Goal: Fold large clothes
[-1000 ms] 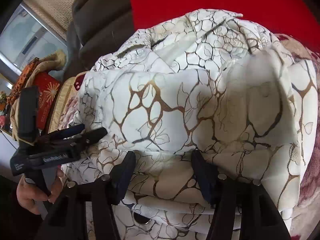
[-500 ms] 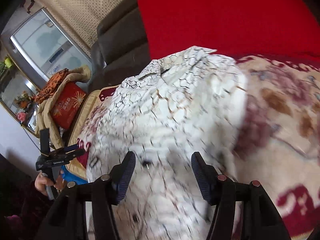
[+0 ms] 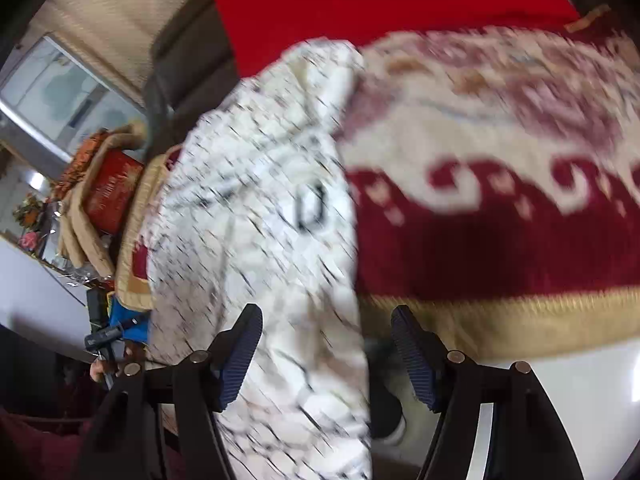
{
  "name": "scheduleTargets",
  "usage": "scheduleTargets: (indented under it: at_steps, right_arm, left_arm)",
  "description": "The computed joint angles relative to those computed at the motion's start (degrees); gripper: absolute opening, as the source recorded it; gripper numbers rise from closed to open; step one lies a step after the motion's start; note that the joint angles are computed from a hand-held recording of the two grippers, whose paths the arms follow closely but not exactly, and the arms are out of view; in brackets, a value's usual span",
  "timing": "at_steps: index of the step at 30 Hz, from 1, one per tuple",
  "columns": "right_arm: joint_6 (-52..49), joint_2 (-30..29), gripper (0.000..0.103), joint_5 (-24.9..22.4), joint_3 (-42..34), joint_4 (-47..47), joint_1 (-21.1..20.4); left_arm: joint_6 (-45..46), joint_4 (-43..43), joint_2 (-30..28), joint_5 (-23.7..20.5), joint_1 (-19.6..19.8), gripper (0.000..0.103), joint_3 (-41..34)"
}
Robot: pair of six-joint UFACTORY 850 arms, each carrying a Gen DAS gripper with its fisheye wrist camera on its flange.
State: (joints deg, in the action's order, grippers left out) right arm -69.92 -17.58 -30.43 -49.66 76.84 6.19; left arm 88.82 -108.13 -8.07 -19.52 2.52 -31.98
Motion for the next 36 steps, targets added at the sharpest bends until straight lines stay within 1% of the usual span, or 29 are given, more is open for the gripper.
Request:
scheduleTargets:
  at_steps: [1,4,6,8,9,10,11,13,15,17,18,21,23,24,25,26,27,28,29,30,31,33,36]
  right_arm:
    - [0.67,0.05,0.071,0.0,0.75,-0.7,-0.43]
    - [-0.25,-0.43,0.072,-1.52,2.5,-0.44,-1.8]
    - [0.02,-1.59,0.074,-2.31,2.93,-1.05,-2.46]
    - [-0.19,-3.17,0.074,-3.18,3.12,-0.14,-3.11]
    - [-0.59,-3.79,0.074,-3.91,3.33,1.02,-3.41]
    - [-1.04,-4.4,0.074,-5.01,3.52,2.37,-3.66]
    - [-1.54,-5.46,0.074,-6.96,3.39,3.7,-4.14]
    - [-2.27,-6.53,0.076,-9.0,3.01,4.56,-4.33]
    - [-3.9,-7.91,0.077,-11.85,2.44,5.94,-4.48]
    - [-4.57,-9.51,0.081,-14.89,1.72,7.11,-4.44]
    - [-4.63,-10.03,0.082,-15.5,1.43,7.53,-4.19]
    - [-3.39,-12.13,0.082,-17.19,-0.13,7.32,-3.38]
    - [-2.58,-12.97,0.082,-18.45,-0.91,6.55,-2.89]
    - [-3.28,-12.95,0.08,-19.21,-1.04,6.32,-2.61]
    - [-4.7,-12.1,0.076,-18.42,-0.69,6.51,-2.05]
    - [-6.54,-11.41,0.058,-18.05,-0.38,6.98,-1.52]
    - [-8.44,-10.47,0.032,-17.81,-0.13,7.04,-0.88]
    - [-9.68,-9.37,0.029,-17.27,0.19,7.14,-0.39]
    - [-10.24,-8.14,0.023,-16.35,0.37,6.86,0.26]
    - [-10.79,-7.06,0.015,-15.87,0.42,6.64,0.82]
    - [-11.69,-6.08,0.013,-15.71,0.6,6.95,1.16]
    - [-13.78,-4.1,0.011,-17.33,0.75,8.78,1.38]
    - [-15.22,-2.14,0.01,-18.95,0.19,10.86,1.67]
  left_arm:
    - [1.23,-0.87,-0.55,-2.39,0.66,0.097,0.35]
    - [0.8,2.39,-3.65,-10.62,2.69,0.097,0.09]
    - [0.54,4.15,-6.14,-13.46,3.31,0.097,-0.72]
    - [1.33,3.93,-7.75,-15.0,3.64,0.097,-1.13]
    - [2.04,3.61,-8.34,-16.82,4.24,0.096,-1.16]
    - [4.01,2.13,-8.97,-19.86,4.94,0.096,-0.84]
    - [5.67,0.72,-8.96,-21.1,5.15,0.096,-0.25]
    - [8.49,-1.24,-9.05,-23.83,5.6,0.095,0.53]
    - [9.66,-1.59,-9.04,-25.55,5.87,0.094,1.15]
    - [9.61,-2.1,-8.79,-24.22,5.68,0.094,1.3]
    - [8.18,-1.04,-9.34,-24.12,6.44,0.094,1.07]
    - [2.23,0.29,-13.43,-27.19,8.33,0.094,-0.55]
    - [2.37,-0.38,-14.84,-29.54,9.0,0.094,-0.77]
    - [2.07,-1.87,-14.56,-29.63,8.67,0.094,-0.48]
    - [3.91,-2.67,-14.21,-30.63,8.67,0.093,-0.05]
    - [5.55,-3.3,-13.76,-31.71,8.75,0.091,0.45]
    - [6.42,-3.72,-13.12,-31.96,8.53,0.074,0.73]
    - [6.38,-3.25,-12.39,-31.3,8.17,0.059,0.71]
    - [5.66,-1.99,-11.95,-30.82,7.91,0.028,0.46]
    - [4.84,-0.53,-11.21,-30.16,7.66,0.019,0.29]
    - [4.73,-0.01,-10.08,-29.65,7.22,0.019,0.39]
    - [4.64,0.49,-7.6,-29.78,6.54,0.013,0.71]
    - [5.41,0.82,-2.27,-31.62,6.62,0.012,1.51]
